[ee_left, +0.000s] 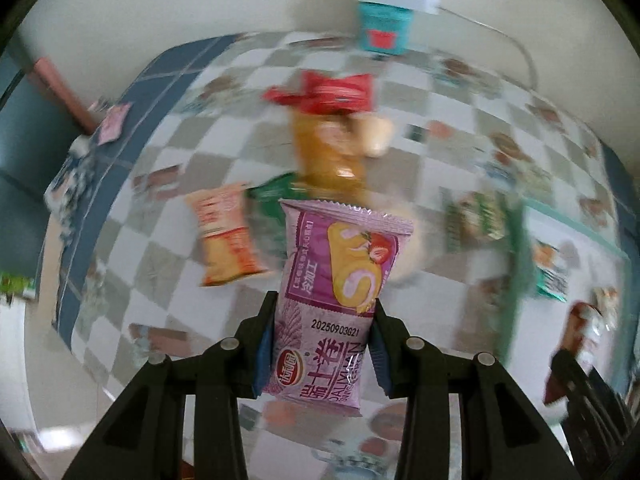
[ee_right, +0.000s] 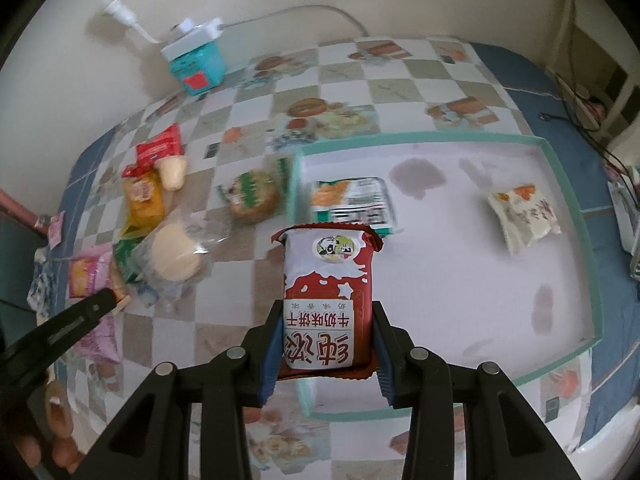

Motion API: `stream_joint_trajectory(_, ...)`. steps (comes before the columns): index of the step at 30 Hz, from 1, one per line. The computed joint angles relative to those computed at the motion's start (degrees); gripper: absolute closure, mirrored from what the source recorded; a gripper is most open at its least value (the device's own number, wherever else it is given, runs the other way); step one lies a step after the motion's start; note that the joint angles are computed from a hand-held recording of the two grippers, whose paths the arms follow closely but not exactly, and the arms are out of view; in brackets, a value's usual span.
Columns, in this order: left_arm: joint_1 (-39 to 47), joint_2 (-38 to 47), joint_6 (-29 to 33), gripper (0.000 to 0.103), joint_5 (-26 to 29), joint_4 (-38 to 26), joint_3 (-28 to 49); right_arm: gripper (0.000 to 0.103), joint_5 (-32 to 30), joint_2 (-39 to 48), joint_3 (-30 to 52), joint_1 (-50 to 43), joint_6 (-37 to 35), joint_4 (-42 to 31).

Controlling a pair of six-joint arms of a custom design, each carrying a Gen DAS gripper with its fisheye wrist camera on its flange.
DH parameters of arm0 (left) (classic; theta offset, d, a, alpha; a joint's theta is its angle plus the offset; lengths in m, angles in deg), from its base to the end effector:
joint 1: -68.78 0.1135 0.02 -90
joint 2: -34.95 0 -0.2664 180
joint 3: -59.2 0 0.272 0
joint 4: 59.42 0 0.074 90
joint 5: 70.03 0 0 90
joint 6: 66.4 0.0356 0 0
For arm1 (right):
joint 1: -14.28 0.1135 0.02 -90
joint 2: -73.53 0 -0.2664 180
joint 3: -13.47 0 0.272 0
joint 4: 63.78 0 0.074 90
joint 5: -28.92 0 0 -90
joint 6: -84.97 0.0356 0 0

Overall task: Organize snacks
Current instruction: 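Lift the Swiss roll bag with the left tool while the right tool carries the biscuits, then open the left tool over the tray while the right tool releases the biscuit pack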

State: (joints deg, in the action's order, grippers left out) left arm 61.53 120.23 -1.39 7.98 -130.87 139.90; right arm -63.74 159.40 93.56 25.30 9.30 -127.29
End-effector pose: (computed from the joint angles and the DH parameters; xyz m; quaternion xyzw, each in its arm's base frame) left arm 0.2941 -0.0300 0.2517 -0.1648 0.9734 0.0660 0.1450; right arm 0.3041 0.0609 0.2493 0.0242 0.9832 0.0617 0.1703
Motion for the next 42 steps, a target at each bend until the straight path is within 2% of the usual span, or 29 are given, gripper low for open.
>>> stream_joint_trajectory(9,-13.4,6.4,-5.1,0.060,1.2,-2.7,6.5,0.061,0.7,0.6,-2.1,-11.7,-2.6,0.3)
stream_joint_trajectory(16,-20.8,11.0,-7.2,0.060,3.0,-1.4,9.7,0.062,-1.0,1.8,-1.6,-20.9,-5.4,0.3)
stream_joint_trajectory(28,-27.1,20.0,-5.4,0.060,4.0,-0.3,14.7,0.061,-0.9,2.2,-1.9,-23.5,-5.4,0.3)
stream_joint_trajectory(32,-27.2,21.2,-5.3,0.059,6.2,0.4,14.6,0.061,-0.6,2.5,-1.7,-23.4,-5.4,0.0)
stream_joint_trajectory(34,-27.1,21.2,-4.8,0.052,6.8,0.7,14.5,0.061,-0.4,2.6,-1.7,-23.3,-5.3,0.0)
stream_joint_trajectory(36,-27.0,20.7,-4.6,0.036,6.5,1.1,14.2,0.061,-0.2,2.6,-1.5,-23.2,-5.1,0.0)
stream_joint_trajectory(42,-26.0,19.8,-4.1,0.034,6.5,0.7,14.2,0.061,0.4,2.6,-1.4,-22.9,-4.6,-0.4)
